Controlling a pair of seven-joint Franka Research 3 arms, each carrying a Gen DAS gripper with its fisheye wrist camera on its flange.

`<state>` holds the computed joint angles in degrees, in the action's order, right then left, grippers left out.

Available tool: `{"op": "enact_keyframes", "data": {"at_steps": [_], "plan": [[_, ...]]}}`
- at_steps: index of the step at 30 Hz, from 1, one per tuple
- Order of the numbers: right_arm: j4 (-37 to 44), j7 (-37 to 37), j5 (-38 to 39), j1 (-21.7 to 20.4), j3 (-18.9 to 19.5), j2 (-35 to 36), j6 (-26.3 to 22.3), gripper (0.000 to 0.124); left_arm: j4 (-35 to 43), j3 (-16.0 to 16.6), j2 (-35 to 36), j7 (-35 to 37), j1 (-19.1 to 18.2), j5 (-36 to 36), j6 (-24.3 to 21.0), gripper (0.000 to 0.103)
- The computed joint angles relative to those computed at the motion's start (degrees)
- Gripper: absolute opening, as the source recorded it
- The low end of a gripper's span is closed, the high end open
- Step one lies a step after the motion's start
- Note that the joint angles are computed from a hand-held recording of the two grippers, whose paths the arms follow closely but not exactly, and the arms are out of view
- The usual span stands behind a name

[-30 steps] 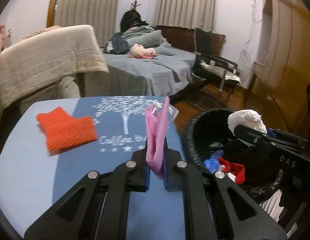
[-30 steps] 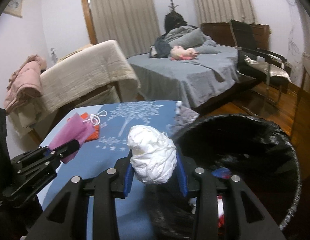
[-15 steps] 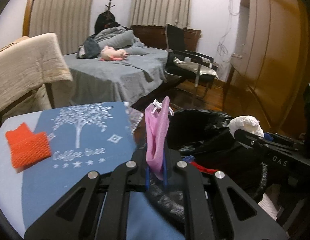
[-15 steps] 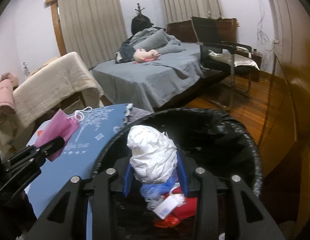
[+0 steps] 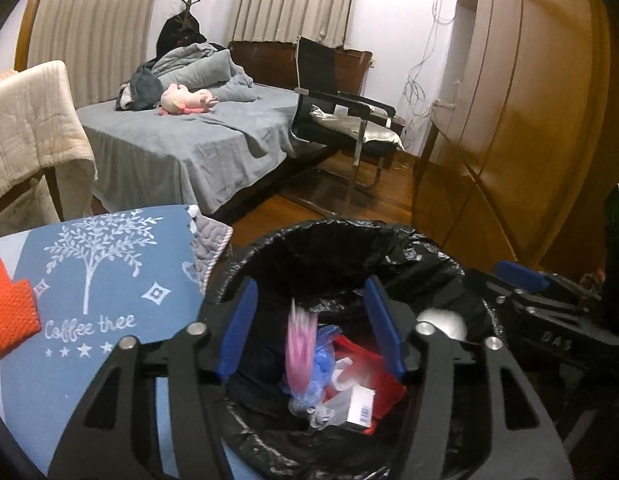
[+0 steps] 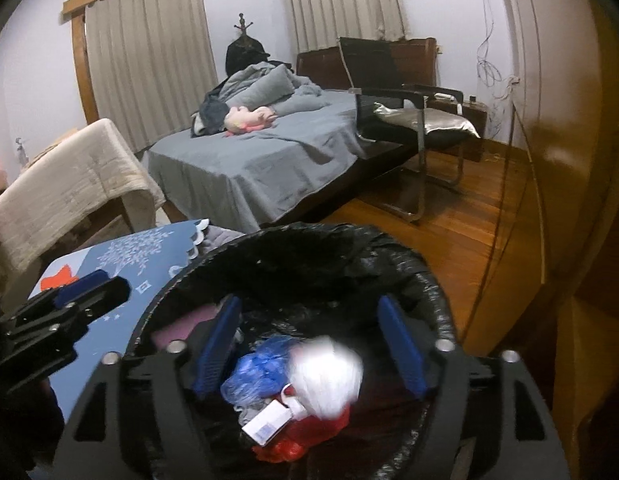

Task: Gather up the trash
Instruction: 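Carry the tissue and pink pouch over the black bin and open both tools, then move both open tools back over the orange foam nets on the table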

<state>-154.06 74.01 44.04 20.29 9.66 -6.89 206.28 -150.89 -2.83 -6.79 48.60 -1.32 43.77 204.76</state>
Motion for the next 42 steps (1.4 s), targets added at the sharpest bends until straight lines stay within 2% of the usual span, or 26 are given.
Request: {"op": "enact_keyframes", "data": {"at_steps": [3,5,7,10,15,22,27,30,36,39,42], "plan": [[0.0,-1.3,1.9,-0.1,0.5,0.2,1.9,0.097,-2.0,-1.8,-1.6,6.3,1.5,-6.3,-0.2,0.073],[0.0,-1.8,2.8,0.4,0.7,0.0,2.8,0.098,-3.3,-2.4,-2.8,9.9,2.4,-10.0,-0.4,0.082],[0.2,-1.8,2.8,1.0,0.9,-0.1,3.4,0.098,-5.0,-3.3,-4.4,13.9,3.7,-14.8,-0.4,0.086],[2.4,-5.7,6.9,2.0,2.3,1.1,4.5,0.098,-6.8,-1.9,-6.5,15.7,4.3,-17.5,-0.7,0.09],[4.6,-4.1,2.7,4.5,1.7,2.6,3.6,0.098,-10.0,0.0,-10.2,17.7,6.3,-20.4,-0.8,0.091],[10.7,-2.0,-2.6,8.1,2.2,7.4,1.3,0.098,-13.1,1.5,-14.1,22.1,11.6,-24.5,-2.0,0.091],[16.9,-6.9,-0.5,12.0,2.0,12.0,-0.6,0.098,-14.3,4.1,-15.1,24.9,15.4,-25.8,-2.4,0.091],[20.1,-6.4,-1.5,13.6,1.5,14.5,-2.1,0.098,-14.7,3.7,-15.1,27.4,18.8,-27.6,-2.4,0.091],[28.6,-11.1,2.0,20.0,-2.2,20.2,-5.0,0.098,-14.7,5.4,-13.5,31.1,23.2,-29.5,-1.6,0.091],[34.2,-15.9,5.8,25.8,-6.3,23.9,-7.0,0.098,-14.2,6.5,-12.2,32.1,24.2,-29.9,-1.1,0.091],[38.3,-17.5,7.7,30.4,-9.9,26.9,-8.7,0.098,-13.4,7.8,-10.5,32.9,25.1,-29.9,-0.8,0.091]]}}
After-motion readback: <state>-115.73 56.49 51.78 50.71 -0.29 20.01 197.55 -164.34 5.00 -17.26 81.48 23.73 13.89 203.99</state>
